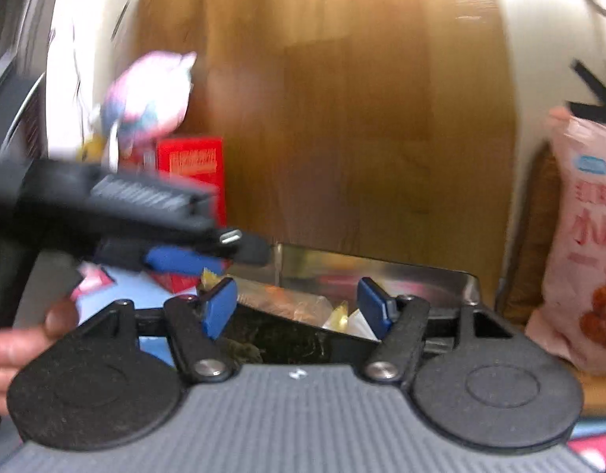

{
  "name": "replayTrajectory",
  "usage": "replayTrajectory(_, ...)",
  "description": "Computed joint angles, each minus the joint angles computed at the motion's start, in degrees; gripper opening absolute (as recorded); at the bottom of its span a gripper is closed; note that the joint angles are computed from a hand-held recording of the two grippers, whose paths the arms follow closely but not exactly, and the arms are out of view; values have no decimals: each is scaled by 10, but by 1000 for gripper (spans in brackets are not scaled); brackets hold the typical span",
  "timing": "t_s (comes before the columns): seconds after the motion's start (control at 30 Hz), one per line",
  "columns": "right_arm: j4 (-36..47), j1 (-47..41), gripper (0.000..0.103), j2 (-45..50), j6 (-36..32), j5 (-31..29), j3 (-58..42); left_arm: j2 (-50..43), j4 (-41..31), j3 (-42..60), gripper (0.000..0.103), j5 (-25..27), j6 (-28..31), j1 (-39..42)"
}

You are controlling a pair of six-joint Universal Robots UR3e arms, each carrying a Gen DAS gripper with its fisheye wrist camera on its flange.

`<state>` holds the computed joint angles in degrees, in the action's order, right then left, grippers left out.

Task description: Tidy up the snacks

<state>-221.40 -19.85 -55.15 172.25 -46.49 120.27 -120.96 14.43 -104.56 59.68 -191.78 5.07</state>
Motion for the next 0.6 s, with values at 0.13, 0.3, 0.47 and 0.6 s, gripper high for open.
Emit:
replayTrajectory(0.13, 46, -78, 69, -65, -38, 97, 113, 70, 93, -166, 61, -54, 27, 35)
replayTrajectory(0.3, 222, -116, 68, -148, -181, 128, 214, 123, 114, -314, 61, -86, 84, 67)
replayTrajectory(0.47, 221, -65, 68, -141, -181, 63, 214, 143, 140, -398, 60, -74, 129, 100)
replayTrajectory(0.6, 241, -3, 68, -98, -112, 21, 126, 180, 141, -452, 58, -92, 138, 135)
